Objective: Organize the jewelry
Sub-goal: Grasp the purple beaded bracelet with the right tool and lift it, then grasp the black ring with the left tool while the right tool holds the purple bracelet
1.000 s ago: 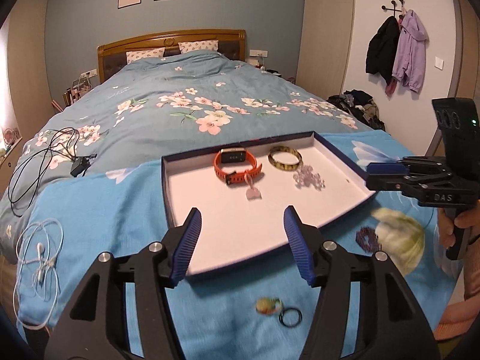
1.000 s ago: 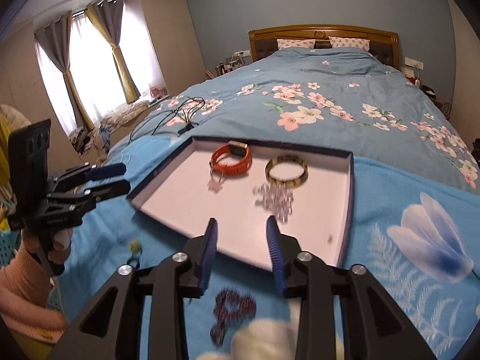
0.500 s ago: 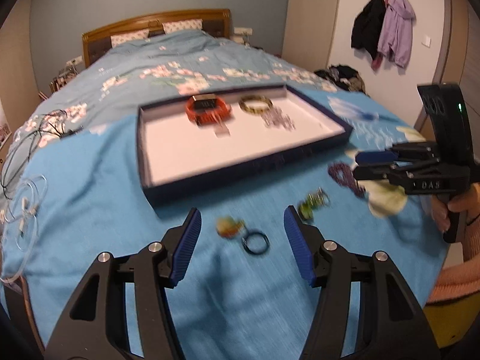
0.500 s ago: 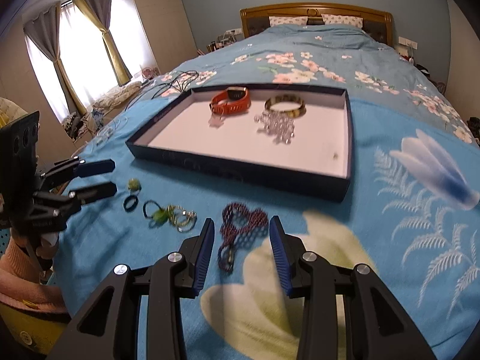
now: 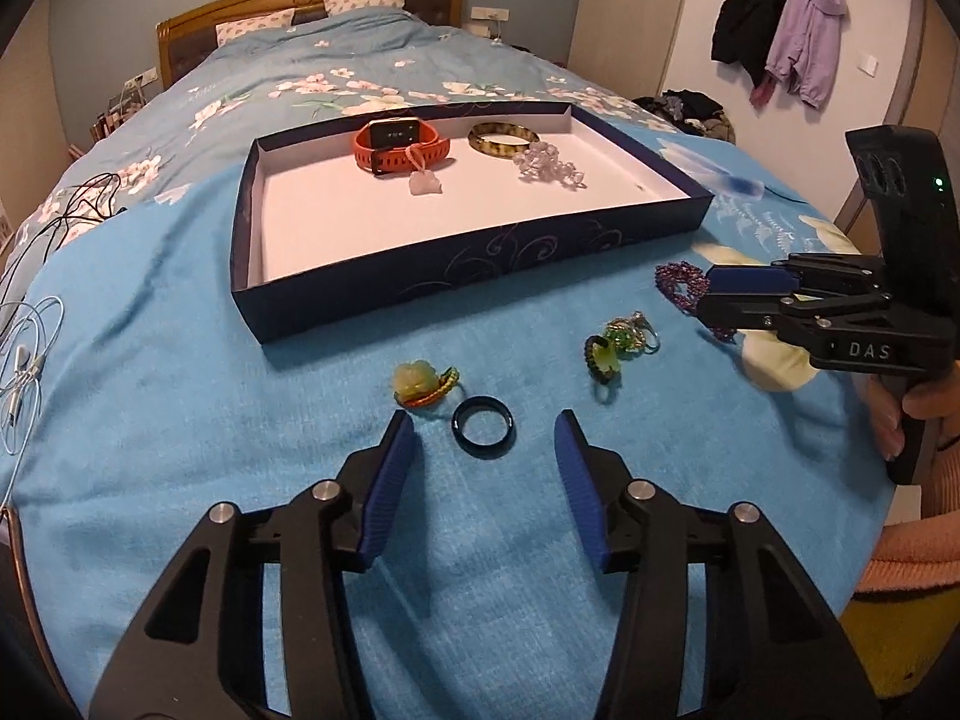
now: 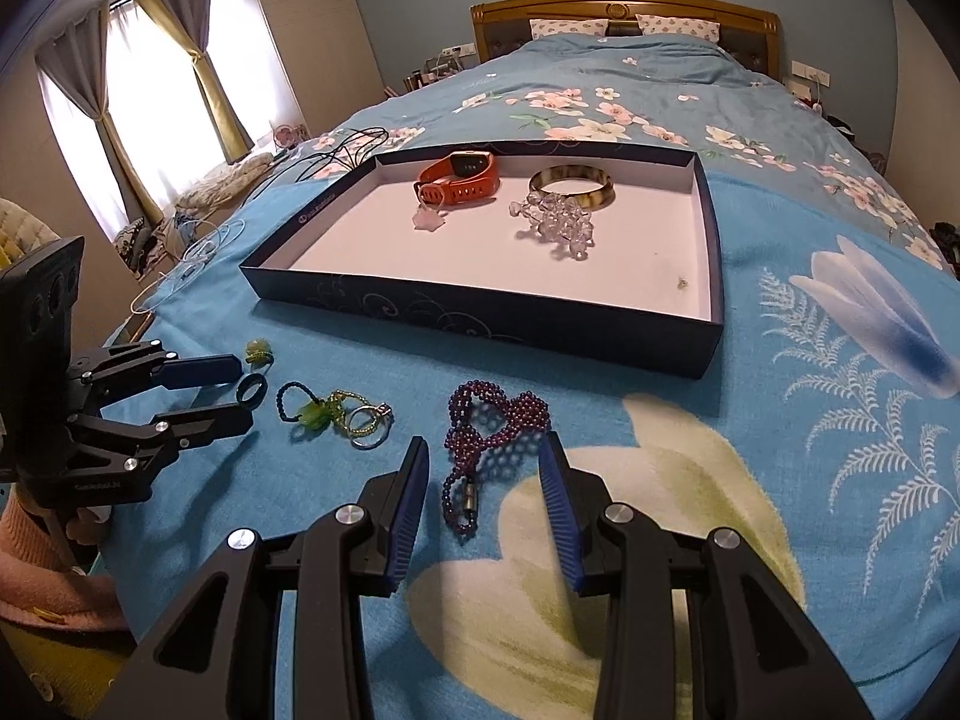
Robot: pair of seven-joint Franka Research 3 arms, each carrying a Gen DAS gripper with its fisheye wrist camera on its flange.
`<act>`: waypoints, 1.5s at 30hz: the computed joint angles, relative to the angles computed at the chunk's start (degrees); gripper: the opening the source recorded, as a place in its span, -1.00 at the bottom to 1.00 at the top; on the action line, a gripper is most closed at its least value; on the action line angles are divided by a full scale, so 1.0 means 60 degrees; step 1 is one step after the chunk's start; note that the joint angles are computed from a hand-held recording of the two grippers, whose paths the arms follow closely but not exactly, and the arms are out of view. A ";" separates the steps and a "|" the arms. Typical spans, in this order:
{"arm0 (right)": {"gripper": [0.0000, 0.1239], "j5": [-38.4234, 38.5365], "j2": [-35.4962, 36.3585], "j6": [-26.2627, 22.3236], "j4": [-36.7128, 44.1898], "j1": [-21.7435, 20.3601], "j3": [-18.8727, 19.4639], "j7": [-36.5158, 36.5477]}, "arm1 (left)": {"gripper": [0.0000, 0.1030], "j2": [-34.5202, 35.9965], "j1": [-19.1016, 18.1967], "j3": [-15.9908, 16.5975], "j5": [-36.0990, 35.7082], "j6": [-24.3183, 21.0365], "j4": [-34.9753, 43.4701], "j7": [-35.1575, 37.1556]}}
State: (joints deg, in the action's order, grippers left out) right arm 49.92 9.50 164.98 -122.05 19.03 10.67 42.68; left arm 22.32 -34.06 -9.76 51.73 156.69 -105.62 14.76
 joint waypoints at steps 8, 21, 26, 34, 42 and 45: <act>-0.42 -0.0843 0.0088 0.0267 -0.0015 0.0149 -0.0079 0.0703 | -0.40 0.0246 -0.0193 0.0042 0.0087 -0.0668 0.0451 0.0248; -0.91 -0.1912 0.0165 0.0615 -0.0087 0.0091 -0.0025 0.1618 | -0.56 0.0207 -0.0167 0.0035 0.0278 -0.0585 0.0392 0.0033; -0.97 -0.1169 0.0087 0.0631 -0.0101 -0.0128 0.0206 0.0974 | -0.57 0.0163 -0.0185 0.0063 0.0425 -0.0482 0.0322 -0.0147; -0.97 0.0338 -0.0202 0.0670 -0.0108 -0.0210 0.0280 -0.0186 | -0.57 0.0021 -0.0208 0.0091 0.0794 -0.0303 0.0176 -0.0517; -0.97 0.1797 -0.0520 0.0652 -0.0059 -0.0029 0.0119 -0.1478 | -0.57 -0.0168 -0.0227 0.0063 0.1291 -0.0394 0.0152 -0.0869; -0.97 0.2051 -0.0592 0.0618 -0.0026 0.0056 0.0022 -0.1734 | -0.56 -0.0241 -0.0202 0.0039 0.1476 -0.0371 0.0150 -0.0998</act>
